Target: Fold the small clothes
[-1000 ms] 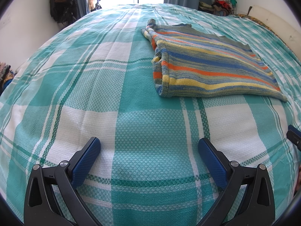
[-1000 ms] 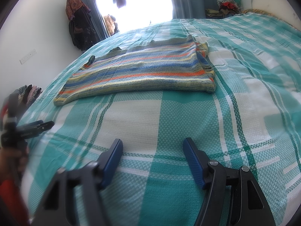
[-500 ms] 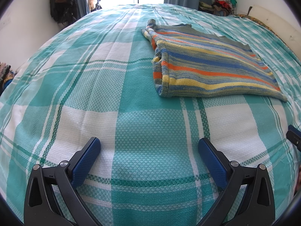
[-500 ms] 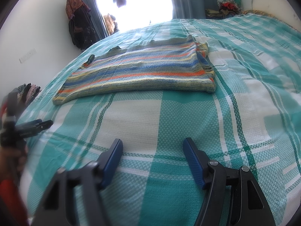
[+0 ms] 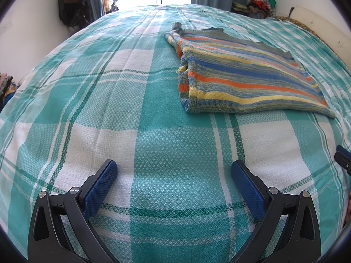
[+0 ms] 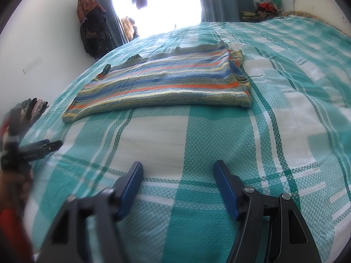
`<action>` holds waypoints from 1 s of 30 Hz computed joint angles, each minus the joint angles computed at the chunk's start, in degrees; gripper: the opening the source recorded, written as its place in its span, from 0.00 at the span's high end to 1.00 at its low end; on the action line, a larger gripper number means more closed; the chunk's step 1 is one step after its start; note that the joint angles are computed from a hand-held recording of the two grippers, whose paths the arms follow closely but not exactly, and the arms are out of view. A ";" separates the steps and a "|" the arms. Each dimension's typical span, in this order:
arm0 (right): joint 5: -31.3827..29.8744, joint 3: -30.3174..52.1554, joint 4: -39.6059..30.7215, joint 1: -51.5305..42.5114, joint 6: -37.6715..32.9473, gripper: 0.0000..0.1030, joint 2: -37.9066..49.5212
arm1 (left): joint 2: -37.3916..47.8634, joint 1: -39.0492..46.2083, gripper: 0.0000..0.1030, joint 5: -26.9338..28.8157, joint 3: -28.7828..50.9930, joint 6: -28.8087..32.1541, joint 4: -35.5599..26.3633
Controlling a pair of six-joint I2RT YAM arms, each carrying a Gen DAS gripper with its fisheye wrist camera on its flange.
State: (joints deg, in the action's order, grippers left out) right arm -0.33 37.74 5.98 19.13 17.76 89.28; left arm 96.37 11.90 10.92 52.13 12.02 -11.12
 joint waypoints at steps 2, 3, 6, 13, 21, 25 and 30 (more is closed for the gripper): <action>-0.04 -0.03 -0.01 -0.04 -0.02 0.35 -0.05 | -0.02 -0.03 0.01 0.00 -0.01 -0.04 0.01; -0.04 -0.03 -0.01 -0.04 -0.02 0.35 -0.05 | 0.00 -0.03 0.01 -0.02 0.01 0.00 0.00; 0.05 -0.02 -0.03 0.01 -0.06 0.35 -0.03 | -0.03 -0.02 0.01 -0.02 0.01 0.01 -0.06; 0.05 0.01 0.01 0.05 0.04 0.35 0.01 | -0.19 -0.04 0.01 -0.02 -0.04 -0.04 -0.13; 0.16 0.00 0.03 0.08 0.04 0.34 0.03 | -0.21 0.19 0.01 0.40 -0.21 -0.14 0.21; 0.08 -0.03 0.10 0.04 0.05 0.34 0.05 | -0.21 0.42 0.01 1.00 -0.26 -0.28 0.39; 0.10 -0.05 0.13 0.04 0.05 0.34 0.06 | -0.24 0.72 0.01 1.54 -0.29 -0.29 0.40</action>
State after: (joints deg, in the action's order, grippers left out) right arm -0.23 37.69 6.11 19.18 17.81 89.35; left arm 96.12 12.62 12.46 51.83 11.72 -10.72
